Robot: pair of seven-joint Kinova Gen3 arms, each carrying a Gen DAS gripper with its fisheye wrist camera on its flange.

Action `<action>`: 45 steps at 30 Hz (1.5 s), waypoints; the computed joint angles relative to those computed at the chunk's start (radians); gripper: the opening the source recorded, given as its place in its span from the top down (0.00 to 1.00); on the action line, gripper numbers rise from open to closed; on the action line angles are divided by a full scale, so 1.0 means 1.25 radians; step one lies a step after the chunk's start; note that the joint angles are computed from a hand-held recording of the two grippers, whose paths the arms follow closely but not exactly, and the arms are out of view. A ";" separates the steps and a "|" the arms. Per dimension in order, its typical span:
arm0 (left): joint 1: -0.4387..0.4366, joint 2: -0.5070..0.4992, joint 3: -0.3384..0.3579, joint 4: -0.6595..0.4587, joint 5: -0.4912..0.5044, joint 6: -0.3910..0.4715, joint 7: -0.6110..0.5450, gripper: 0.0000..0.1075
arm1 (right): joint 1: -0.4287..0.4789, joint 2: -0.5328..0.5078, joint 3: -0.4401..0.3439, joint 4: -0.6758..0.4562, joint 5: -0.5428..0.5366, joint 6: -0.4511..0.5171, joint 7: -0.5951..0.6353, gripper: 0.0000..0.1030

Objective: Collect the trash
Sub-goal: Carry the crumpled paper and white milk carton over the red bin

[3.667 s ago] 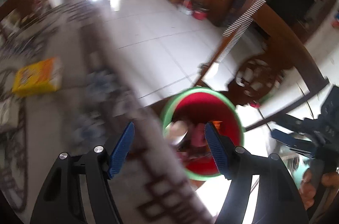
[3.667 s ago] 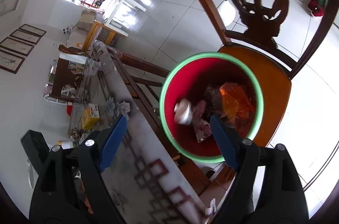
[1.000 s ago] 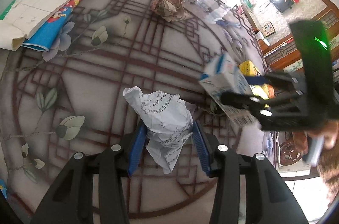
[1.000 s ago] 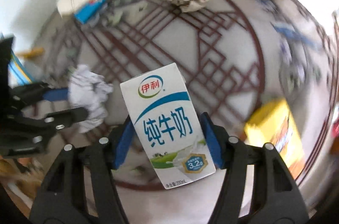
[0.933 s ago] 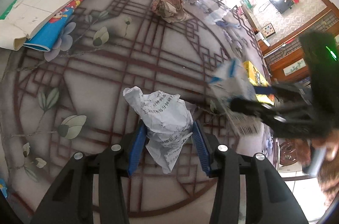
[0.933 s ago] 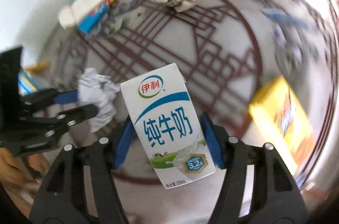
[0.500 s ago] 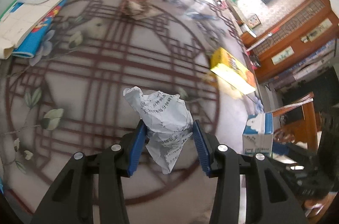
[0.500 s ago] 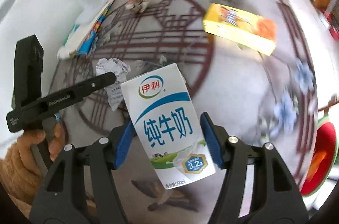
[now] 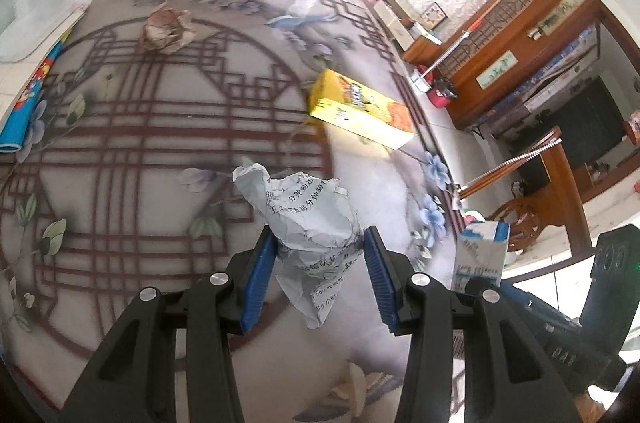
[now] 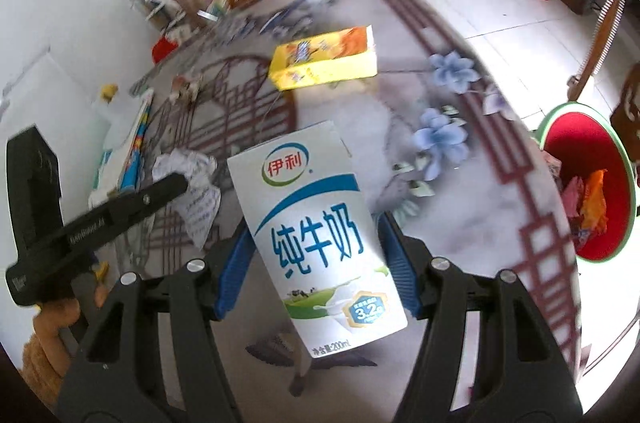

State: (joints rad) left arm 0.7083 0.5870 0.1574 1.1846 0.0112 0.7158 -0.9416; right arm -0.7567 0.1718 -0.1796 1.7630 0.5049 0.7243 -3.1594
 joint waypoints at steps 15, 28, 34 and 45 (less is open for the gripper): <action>0.003 -0.014 0.005 0.012 -0.001 0.001 -0.011 0.60 | -0.019 -0.012 -0.010 0.027 0.057 0.004 -0.117 0.41; 0.020 0.007 0.011 -0.033 0.002 0.025 -0.030 0.60 | -0.007 -0.051 -0.029 0.067 0.084 0.032 -0.184 0.41; 0.039 0.034 0.011 -0.084 -0.002 0.061 -0.037 0.60 | 0.013 -0.082 -0.044 0.115 0.100 0.024 -0.239 0.41; 0.095 0.124 0.014 -0.270 -0.001 0.146 -0.084 0.60 | 0.068 -0.168 -0.096 0.199 0.112 0.068 -0.330 0.41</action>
